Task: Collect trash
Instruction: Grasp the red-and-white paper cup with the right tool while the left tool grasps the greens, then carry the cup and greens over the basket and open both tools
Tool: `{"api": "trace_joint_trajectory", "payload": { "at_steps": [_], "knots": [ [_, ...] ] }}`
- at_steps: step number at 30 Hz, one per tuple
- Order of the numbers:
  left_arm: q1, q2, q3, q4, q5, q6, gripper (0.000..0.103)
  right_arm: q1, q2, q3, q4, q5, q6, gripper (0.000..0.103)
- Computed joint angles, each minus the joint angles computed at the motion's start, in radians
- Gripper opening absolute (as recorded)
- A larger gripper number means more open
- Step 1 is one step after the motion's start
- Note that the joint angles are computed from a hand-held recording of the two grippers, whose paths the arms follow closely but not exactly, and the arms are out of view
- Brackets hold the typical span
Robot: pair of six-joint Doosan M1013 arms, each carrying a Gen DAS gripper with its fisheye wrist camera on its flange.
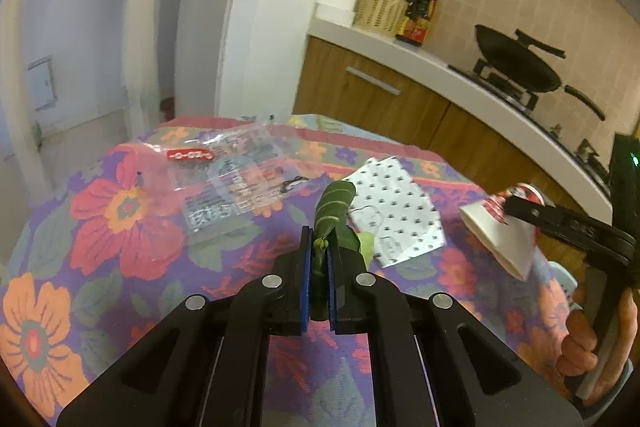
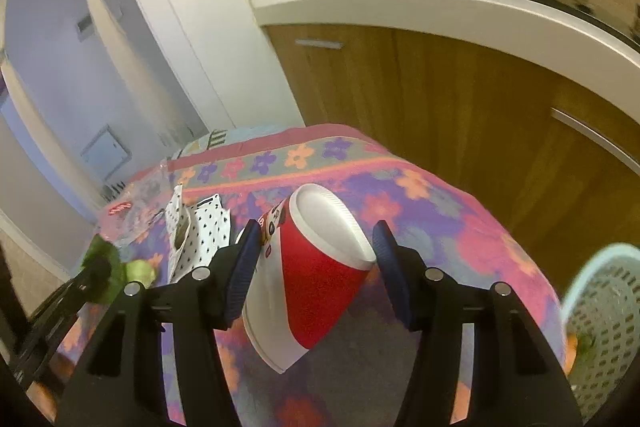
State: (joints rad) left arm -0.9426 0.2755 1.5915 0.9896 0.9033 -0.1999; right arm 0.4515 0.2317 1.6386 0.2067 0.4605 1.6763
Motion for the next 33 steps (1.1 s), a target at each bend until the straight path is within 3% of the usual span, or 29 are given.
{"api": "trace_joint_trajectory", "payload": {
  "at_steps": [5, 13, 20, 23, 26, 30, 33],
  "knots": [
    [-0.003, -0.016, 0.018, 0.042, -0.09, -0.015, 0.004, -0.025, -0.072, 0.075, 0.071, -0.041, -0.064, 0.054],
    [-0.02, -0.044, 0.014, 0.087, -0.234, -0.031, 0.004, -0.067, -0.196, 0.194, 0.065, -0.134, -0.084, 0.054],
    [-0.05, 0.016, -0.122, -0.011, -0.249, 0.185, 0.004, -0.128, -0.288, 0.277, 0.026, -0.181, -0.052, 0.054],
    [-0.061, 0.06, -0.199, -0.074, -0.239, 0.302, 0.004, -0.154, -0.319, 0.304, -0.055, -0.193, 0.021, 0.054],
    [-0.078, 0.121, -0.303, -0.152, -0.222, 0.443, 0.004, -0.197, -0.352, 0.33, -0.035, -0.195, 0.014, 0.054],
    [-0.091, 0.2, -0.433, -0.265, -0.192, 0.615, 0.004, -0.274, -0.387, 0.363, 0.144, -0.191, -0.113, 0.054],
    [-0.094, 0.256, -0.521, -0.359, -0.191, 0.719, 0.004, -0.304, -0.399, 0.378, 0.099, -0.194, -0.067, 0.054]
  ]
}}
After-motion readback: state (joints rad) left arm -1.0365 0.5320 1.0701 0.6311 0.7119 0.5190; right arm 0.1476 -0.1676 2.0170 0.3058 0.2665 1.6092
